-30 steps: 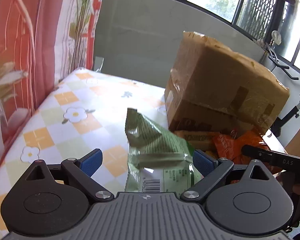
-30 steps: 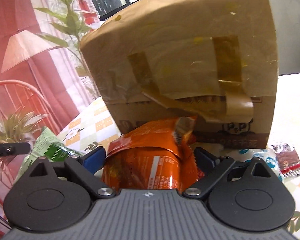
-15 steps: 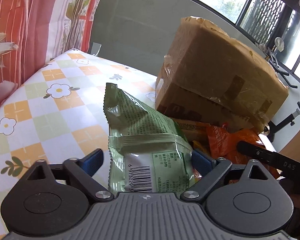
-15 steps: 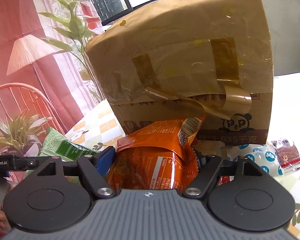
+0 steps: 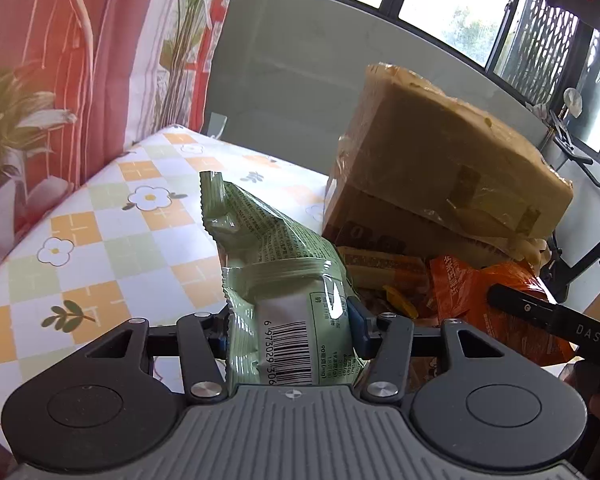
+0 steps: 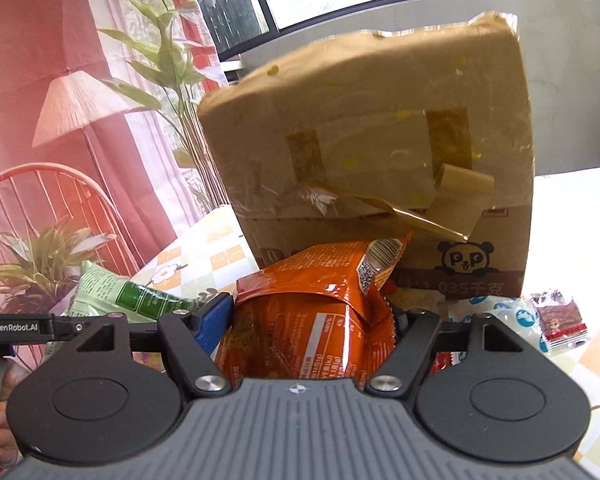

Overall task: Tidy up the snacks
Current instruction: 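Grasp the pale green bag with the left tool while the right tool grasps the orange bag, then carry both bags over the box and release them inside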

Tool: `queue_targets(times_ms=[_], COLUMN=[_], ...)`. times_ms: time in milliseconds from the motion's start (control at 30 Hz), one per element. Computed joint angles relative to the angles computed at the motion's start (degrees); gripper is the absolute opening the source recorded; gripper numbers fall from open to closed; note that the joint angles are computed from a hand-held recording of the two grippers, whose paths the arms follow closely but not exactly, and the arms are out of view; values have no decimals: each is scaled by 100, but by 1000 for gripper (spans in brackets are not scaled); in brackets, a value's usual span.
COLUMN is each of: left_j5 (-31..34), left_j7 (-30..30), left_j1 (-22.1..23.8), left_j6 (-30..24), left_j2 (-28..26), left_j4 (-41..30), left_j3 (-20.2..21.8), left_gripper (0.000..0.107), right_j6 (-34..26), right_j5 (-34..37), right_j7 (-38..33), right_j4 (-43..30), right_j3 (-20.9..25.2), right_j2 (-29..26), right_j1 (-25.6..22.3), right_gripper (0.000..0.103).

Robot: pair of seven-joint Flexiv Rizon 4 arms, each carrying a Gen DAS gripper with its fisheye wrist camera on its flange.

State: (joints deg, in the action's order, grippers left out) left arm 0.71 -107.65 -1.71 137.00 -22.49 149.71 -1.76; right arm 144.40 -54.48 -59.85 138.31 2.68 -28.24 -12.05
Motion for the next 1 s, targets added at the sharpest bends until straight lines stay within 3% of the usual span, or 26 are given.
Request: queue_targets(times_ms=[333,500,733,1000], left_j5=[-850,-911,-843,-764], left_j7=[450,491,598,938], left_j1=[-732,-821,-856,-787], left_j6=[109,15,-17,-233], left_j2=[417,492,525,865], left_j4=[337,345,258,-11], left_j3=[123,77,53,83], left_gripper=[55,55,55,55], right_j6=[69,55,-21,276], right_j5=[-849,-1323,-1074,-291], right_j7=[605,970,1072,452], right_j4=[159,224,396,341], right_j3=[-162,-342,-414,-347], right_j2=[198,303,461,690], right_j1=[-338,-530,-642,-628], right_gripper=[73,73,73,73])
